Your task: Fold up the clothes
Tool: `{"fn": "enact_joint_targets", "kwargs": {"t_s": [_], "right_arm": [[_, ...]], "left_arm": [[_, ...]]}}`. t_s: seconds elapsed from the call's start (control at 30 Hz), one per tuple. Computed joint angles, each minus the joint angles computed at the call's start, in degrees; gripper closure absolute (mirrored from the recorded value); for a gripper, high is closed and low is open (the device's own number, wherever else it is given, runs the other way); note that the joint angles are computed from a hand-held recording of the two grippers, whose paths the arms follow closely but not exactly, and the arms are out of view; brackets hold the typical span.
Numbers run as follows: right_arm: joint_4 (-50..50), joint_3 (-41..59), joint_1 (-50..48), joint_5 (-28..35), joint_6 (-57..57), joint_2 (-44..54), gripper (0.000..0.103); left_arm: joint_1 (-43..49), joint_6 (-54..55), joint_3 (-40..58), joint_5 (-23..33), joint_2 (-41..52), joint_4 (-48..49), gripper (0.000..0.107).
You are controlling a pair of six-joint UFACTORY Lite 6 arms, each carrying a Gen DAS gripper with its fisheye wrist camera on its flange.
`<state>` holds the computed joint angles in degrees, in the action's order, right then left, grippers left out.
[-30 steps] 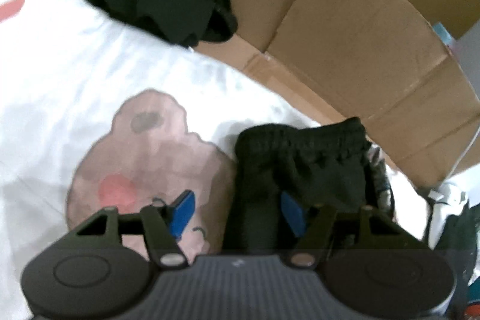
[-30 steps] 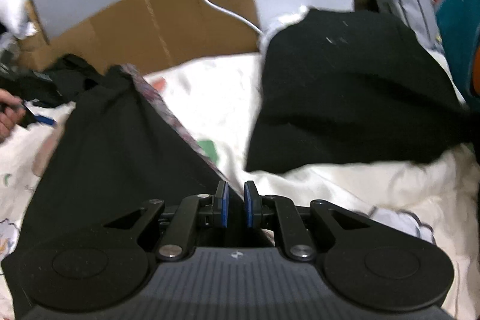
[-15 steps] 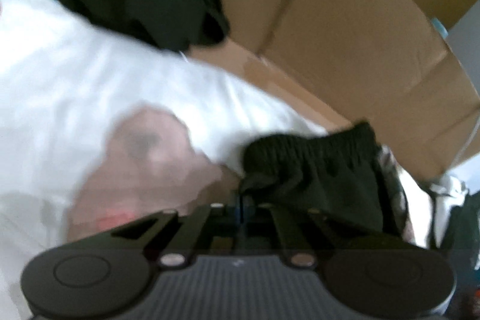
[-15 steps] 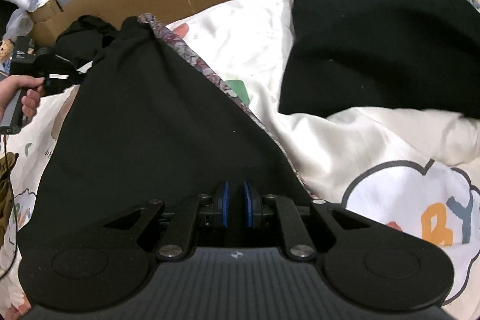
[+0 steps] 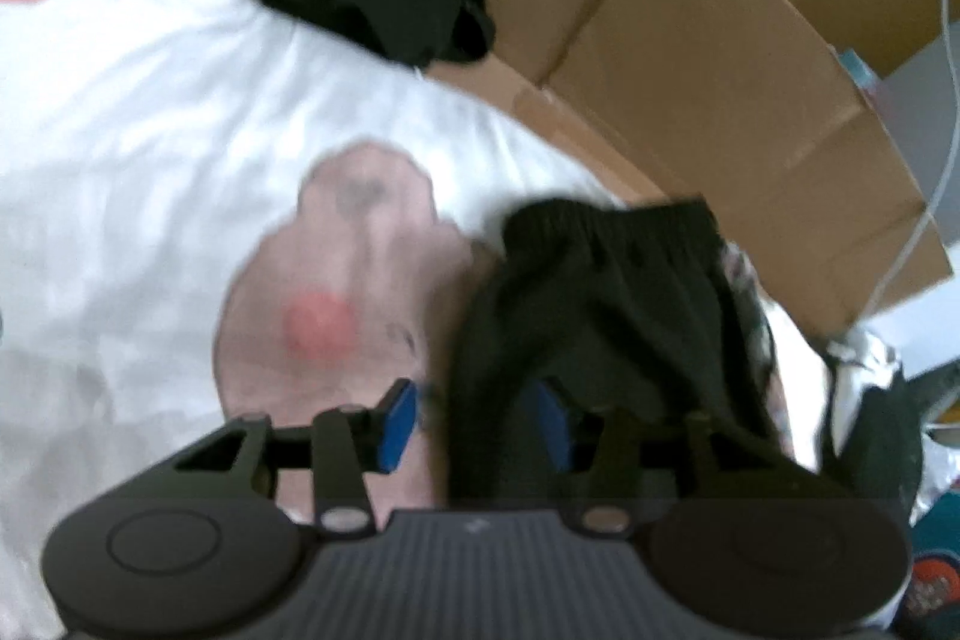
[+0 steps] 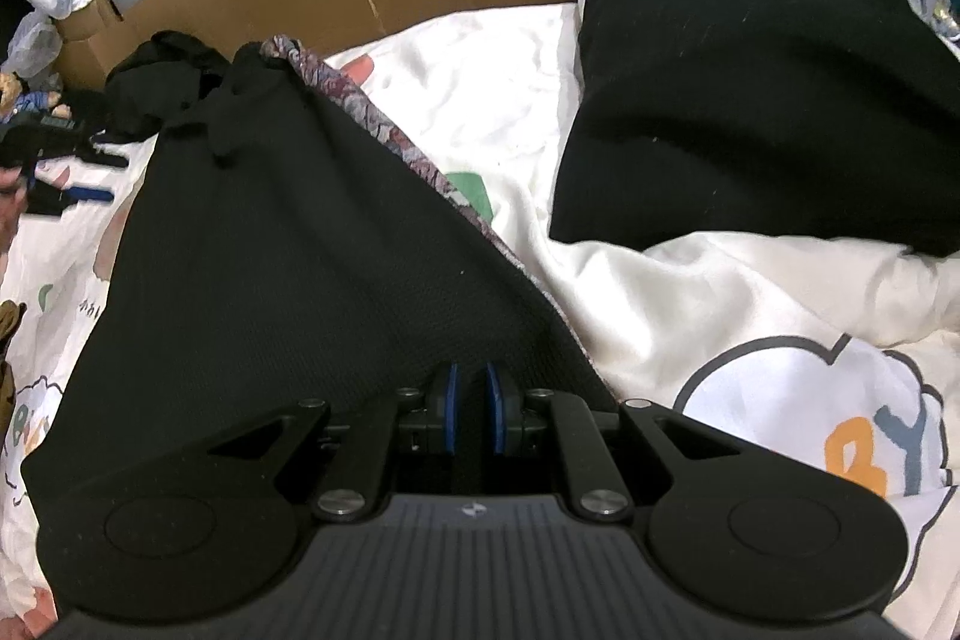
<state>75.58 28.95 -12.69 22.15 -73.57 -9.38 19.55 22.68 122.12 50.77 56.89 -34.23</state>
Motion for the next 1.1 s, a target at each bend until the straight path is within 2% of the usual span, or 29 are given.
{"fn": "enact_joint_targets", "kwargs": {"t_s": [0.17, 0.3, 0.4, 0.6, 0.73, 0.77, 0.8, 0.87, 0.9, 1.1], "right_arm": [[-3.61, -0.47, -0.19, 0.92, 3.98, -3.67, 0.087], [-5.90, -2.17, 1.11, 0.23, 6.33, -7.58, 0.071], [-7.75, -3.24, 1.85, 0.42, 9.30, -9.93, 0.067], [-13.08, -4.19, 2.85, 0.54, 14.03, -12.53, 0.065], [-13.52, -3.46, 1.58, 1.11, 15.12, -10.80, 0.064], [-13.32, -3.22, 1.41, 1.06, 14.97, -10.25, 0.064], [-13.02, -3.06, 1.27, 0.95, 14.61, -9.84, 0.064], [-12.87, -2.87, 1.08, 0.68, 14.46, -9.17, 0.064], [-12.88, -2.86, 0.99, 0.60, 14.46, -8.96, 0.064], [-17.31, -2.89, -0.59, 0.61, 18.74, -8.98, 0.064]], "left_arm": [[1.00, 8.59, -23.54, -4.99, -14.57, -5.21, 0.056], [2.18, 11.69, -38.67, -7.85, -23.45, -8.32, 0.053], [2.02, 13.08, -47.52, -9.75, -28.38, -7.01, 0.053], [2.60, 15.13, -56.39, -10.47, -31.49, -7.40, 0.053], [2.73, 16.73, -59.28, -9.92, -32.82, -7.85, 0.055], [2.52, 16.83, -59.77, -10.15, -33.26, -7.34, 0.058], [2.32, 16.68, -60.08, -10.38, -33.58, -6.65, 0.073], [2.38, 15.86, -59.85, -10.15, -33.46, -5.50, 0.096], [2.68, 15.48, -59.66, -9.75, -33.37, -5.09, 0.101], [5.51, 18.32, -60.40, -9.17, -36.96, -3.38, 0.105]]}}
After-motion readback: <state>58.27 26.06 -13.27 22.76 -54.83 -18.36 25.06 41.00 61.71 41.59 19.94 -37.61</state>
